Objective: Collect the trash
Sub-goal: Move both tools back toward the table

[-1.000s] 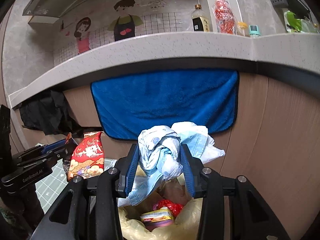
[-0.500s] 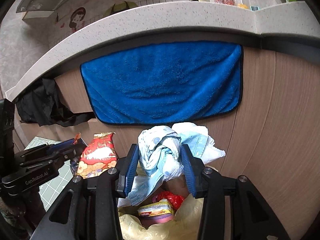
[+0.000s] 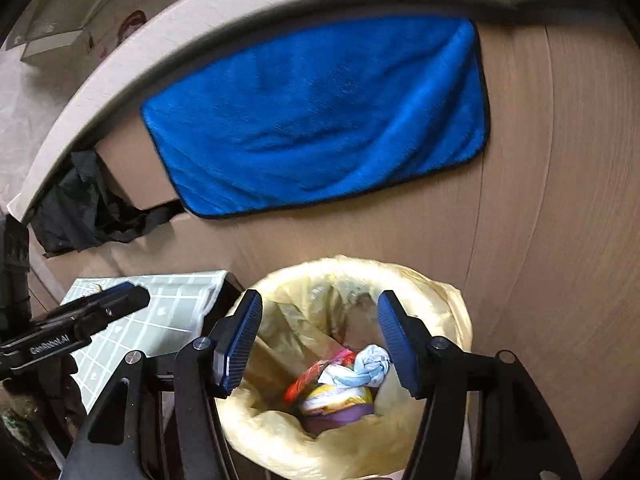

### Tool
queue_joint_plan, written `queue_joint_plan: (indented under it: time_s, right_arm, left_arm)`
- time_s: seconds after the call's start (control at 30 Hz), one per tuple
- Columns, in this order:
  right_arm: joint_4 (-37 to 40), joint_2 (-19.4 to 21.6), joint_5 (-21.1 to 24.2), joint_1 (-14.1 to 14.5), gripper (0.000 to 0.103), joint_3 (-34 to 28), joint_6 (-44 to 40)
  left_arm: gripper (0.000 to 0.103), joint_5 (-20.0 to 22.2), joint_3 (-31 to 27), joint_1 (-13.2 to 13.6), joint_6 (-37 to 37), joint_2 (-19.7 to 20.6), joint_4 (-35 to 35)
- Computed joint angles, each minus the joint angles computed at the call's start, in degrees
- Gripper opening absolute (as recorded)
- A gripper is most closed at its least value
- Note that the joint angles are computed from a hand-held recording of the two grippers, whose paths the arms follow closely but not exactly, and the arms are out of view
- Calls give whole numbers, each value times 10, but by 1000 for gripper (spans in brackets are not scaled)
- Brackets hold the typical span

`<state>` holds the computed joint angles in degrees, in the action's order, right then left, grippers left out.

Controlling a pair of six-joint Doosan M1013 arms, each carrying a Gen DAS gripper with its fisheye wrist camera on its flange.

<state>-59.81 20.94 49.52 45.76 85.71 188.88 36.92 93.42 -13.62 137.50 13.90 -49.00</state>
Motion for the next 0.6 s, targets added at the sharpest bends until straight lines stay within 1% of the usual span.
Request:
queue_joint_plan:
  time_s: [0.13,0.17,0.27,0.3,0.33,0.43,0.5,0.6]
  right_arm:
    - [-11,12,-7,13,58,-35,-14]
    - [-8,15,-11,14,58,-45,-22]
    - [-1,37,-25,20,58,-91,-54]
    - [0,48,-26,24,58,-111,-66]
    - [3,62,-27,27,58,-133,-79]
    - [24,102,-34,36,58,-200,-122]
    - [55,134,-38,41,58,-254,-162]
    - [120,179,-49,44,58,-330,-237]
  left_arm:
    - [56,-23,11,38,15,-14,16]
    - [56,-32,13,53,20,-17,18]
    - [56,-41,11,91,27,-21,15]
    - [56,-43,10,104,26,-21,16]
    - [56,-45,7,124,23,-21,16]
    - [56,-49,1,163,26,-18,11]
    - [56,-52,-4,194,30,-15,8]
    - [56,-58,-8,226,32,-10,13]
